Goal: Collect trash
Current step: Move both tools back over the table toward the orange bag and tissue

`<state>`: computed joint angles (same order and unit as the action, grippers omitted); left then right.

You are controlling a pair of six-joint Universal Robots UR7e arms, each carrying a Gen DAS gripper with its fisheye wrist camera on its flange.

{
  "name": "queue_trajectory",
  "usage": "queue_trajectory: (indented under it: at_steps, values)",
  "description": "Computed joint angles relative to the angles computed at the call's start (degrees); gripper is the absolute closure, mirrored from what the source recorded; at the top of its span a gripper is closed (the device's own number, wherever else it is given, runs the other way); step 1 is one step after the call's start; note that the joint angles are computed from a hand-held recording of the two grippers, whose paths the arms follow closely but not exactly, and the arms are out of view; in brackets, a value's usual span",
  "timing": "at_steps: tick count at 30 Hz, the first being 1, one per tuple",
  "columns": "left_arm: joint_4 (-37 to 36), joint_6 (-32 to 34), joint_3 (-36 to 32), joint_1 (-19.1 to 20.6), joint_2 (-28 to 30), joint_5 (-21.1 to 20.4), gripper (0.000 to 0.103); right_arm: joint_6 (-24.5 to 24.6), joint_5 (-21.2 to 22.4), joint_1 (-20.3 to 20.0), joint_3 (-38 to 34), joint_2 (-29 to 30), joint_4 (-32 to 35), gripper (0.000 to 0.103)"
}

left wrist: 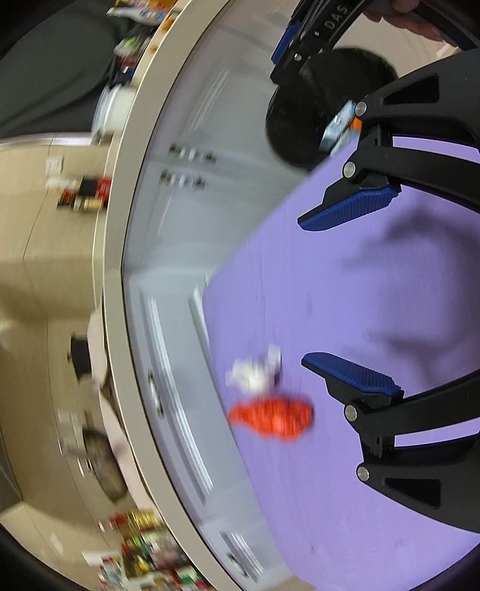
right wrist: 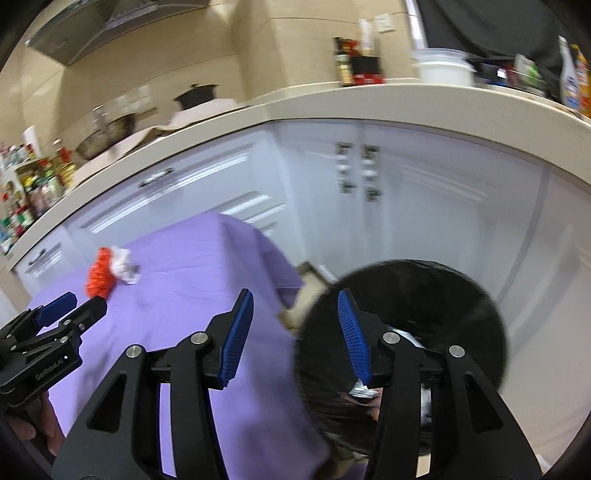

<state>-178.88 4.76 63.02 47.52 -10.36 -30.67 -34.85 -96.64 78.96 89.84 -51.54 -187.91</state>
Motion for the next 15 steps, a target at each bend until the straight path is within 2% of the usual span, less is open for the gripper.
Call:
queue_trajectory:
  at_steps: [6, 15]
  values:
    - [-3.19, -0.88, 4.35, 2.25, -4.05, 4.41, 0.034, -0.97, 0.45, 3.47, -2.91, 3.66, 4.95, 0.056]
    - [-3.56, -2.69, 7.07, 4.74, -7.22, 6.02, 0.034, -2.94, -2.37, 7.57, -9.81, 10.51, 9.57, 0.056]
